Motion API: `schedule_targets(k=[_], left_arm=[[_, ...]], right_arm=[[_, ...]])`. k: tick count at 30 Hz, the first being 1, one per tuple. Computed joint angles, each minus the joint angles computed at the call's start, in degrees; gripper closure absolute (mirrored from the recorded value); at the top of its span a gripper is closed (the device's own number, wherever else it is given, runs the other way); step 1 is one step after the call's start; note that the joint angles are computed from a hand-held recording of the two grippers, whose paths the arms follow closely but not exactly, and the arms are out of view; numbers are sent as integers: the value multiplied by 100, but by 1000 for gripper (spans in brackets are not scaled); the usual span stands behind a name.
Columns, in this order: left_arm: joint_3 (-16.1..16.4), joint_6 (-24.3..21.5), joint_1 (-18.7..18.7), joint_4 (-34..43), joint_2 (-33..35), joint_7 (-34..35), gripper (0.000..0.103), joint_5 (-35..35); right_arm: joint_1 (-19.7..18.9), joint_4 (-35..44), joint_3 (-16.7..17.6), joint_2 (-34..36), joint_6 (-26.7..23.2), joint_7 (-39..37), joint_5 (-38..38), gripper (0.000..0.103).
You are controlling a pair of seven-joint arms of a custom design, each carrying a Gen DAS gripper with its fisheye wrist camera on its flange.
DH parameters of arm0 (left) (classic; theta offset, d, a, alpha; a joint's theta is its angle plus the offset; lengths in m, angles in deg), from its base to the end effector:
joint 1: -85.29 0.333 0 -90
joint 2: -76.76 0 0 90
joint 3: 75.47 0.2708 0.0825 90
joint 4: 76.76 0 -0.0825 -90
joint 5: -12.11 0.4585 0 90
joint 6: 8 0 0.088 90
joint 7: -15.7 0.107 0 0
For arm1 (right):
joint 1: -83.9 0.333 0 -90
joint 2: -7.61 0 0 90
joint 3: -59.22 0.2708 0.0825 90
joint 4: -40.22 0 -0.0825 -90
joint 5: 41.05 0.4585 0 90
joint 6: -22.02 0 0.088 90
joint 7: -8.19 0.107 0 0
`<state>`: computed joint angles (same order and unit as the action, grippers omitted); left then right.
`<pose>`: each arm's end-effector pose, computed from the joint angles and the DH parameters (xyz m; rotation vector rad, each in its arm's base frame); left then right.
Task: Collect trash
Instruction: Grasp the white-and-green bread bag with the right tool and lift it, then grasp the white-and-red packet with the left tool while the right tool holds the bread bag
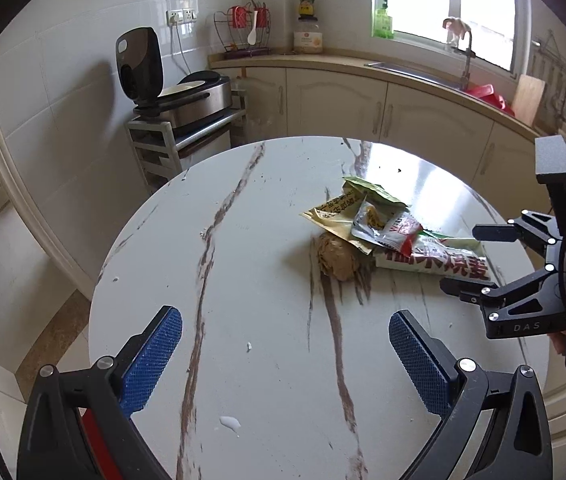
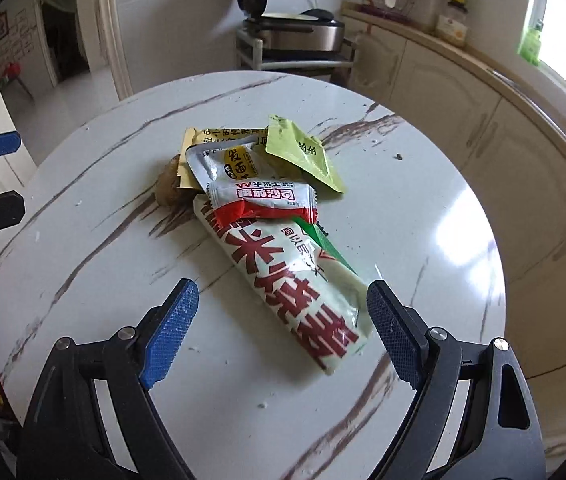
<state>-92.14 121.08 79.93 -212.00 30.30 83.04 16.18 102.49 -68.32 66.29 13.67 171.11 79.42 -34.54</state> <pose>0.4220 -0.1933 0.6309 -1.7882 1.7910 -0.6600 0.6281 0.2971 0.4398 -2.3457 1.1035 -0.4354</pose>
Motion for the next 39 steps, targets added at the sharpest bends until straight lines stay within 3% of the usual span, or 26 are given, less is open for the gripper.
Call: schedule_targets(k=[7,11,16,18,21,23,28,36,39], left_arm=[[208,201,166,428,792,282,1,-32],[191,170,179,497,892,311,1,9],[192,154,157,565,970,375,1,25],[207,149,144,586,981,395,1,13],[226,121,114,612,981,436,1,-31],[227,85,96,626,963,472,1,-41],[188,12,47,683,961,513,1,-50],[93,-129,-35,720,901,420,1,-32],[74,-182,-78,741,886,425,1,-21]], right_arm=[[-203,945,105,763,-749,-699,456,18],[-256,1025,157,841,-851,-965,590,19],[-265,712,121,553,-855,-917,677,34],[-252,361,109,269,-745,-964,724,41],[-215,-296,66,-245,-462,-1098,952,45],[-185,-681,10,-600,-383,-1371,1450,47],[-41,-1274,-348,-1255,-722,-1937,2754,49],[84,-1782,-918,-1787,-1494,-2980,5146,50],[103,-2086,-847,-2124,-1139,-3071,5279,50]])
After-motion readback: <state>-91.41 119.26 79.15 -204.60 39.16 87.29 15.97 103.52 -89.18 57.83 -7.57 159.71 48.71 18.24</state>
